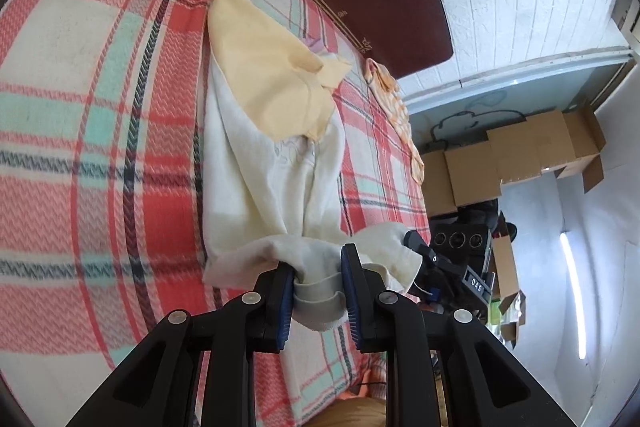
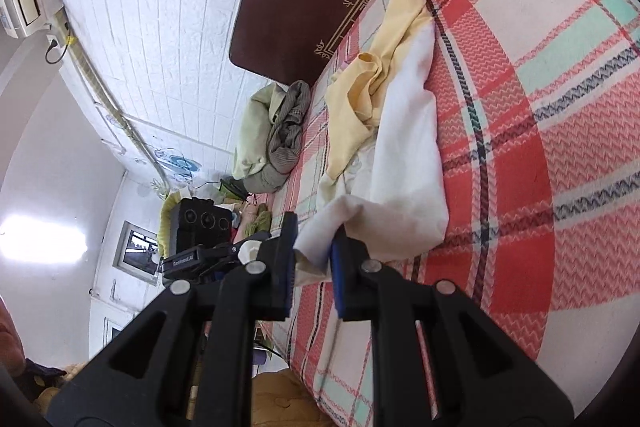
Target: Fold clothes
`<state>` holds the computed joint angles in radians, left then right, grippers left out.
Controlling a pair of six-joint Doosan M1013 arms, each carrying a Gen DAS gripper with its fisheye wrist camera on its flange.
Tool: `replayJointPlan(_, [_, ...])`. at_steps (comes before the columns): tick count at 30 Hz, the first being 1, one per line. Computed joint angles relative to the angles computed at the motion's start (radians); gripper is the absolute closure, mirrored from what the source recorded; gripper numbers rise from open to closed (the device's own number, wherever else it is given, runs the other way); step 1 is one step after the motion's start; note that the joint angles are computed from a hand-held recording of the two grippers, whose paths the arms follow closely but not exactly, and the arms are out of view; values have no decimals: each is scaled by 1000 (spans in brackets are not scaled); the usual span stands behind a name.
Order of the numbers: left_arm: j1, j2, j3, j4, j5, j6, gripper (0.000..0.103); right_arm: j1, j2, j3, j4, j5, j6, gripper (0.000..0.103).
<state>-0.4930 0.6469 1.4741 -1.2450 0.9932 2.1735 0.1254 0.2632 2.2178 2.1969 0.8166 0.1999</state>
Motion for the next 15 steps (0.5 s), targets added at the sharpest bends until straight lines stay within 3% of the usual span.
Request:
replayJointPlan(7, [6, 34, -47, 24, -8, -66, 74, -4, 22, -44, -42, -78, 92, 85])
replayJointPlan(10, [7, 42, -61, 31, -10, -83, 64, -3, 30, -61, -63, -102, 124, 85])
replayJointPlan(12, [8, 47, -70, 32, -9, -90, 52, -4, 36, -70, -78, -116, 147, 85])
replayJointPlan(15, [11, 53, -78, 22, -8, -87, 45, -5, 42, -76, -79, -122, 158, 84])
